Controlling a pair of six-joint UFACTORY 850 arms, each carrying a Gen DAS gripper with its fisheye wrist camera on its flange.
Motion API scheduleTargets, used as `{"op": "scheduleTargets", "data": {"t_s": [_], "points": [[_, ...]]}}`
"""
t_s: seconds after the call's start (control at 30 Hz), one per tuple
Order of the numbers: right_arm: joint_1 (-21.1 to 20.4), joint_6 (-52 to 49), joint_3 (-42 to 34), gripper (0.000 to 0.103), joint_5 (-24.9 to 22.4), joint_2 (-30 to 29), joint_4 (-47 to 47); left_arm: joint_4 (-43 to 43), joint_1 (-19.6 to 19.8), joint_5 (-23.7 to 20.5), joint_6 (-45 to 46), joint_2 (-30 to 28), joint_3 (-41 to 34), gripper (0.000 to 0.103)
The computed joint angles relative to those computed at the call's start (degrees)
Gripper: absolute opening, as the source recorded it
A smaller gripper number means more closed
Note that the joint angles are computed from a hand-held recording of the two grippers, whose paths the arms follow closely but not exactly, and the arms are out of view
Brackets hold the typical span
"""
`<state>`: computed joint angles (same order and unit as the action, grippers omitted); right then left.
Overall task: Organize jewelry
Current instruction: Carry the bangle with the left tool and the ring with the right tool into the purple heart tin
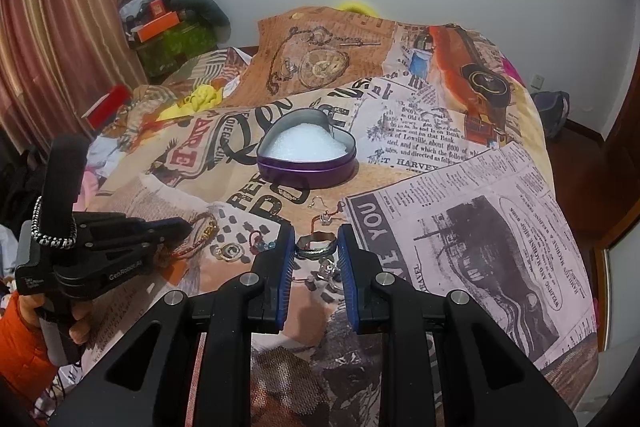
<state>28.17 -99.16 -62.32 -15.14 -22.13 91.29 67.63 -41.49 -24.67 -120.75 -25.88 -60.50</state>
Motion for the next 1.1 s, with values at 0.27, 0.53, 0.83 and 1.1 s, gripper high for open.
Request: {"op": "scheduleTargets", "data": {"t_s": [0.27, 0.53, 0.83, 1.1], "points": [[0.2, -0.4, -1.1, 0.02, 0.0, -0.7, 0.8, 6.4, -0.4, -3.2, -5.7, 3.7, 1.6, 0.001], [0.4, -1.9, -3.7, 0.02, -0.1, -2.2, 2.8, 11.2, 0.4, -5.4, -6.4, 4.2, -0.6, 0.001], [0.7, -3.7, -7.0, 0.02, -0.7, -4.1, 4.5, 14.6, 2.5, -4.0, -6.0, 1.2, -4.6, 0.001], [0.7, 0.6, -11.2, 0.02, -1.5, -7.3, -0.1, 15.8, 4.9, -1.9, -4.2, -1.4, -8.2, 0.001]]}}
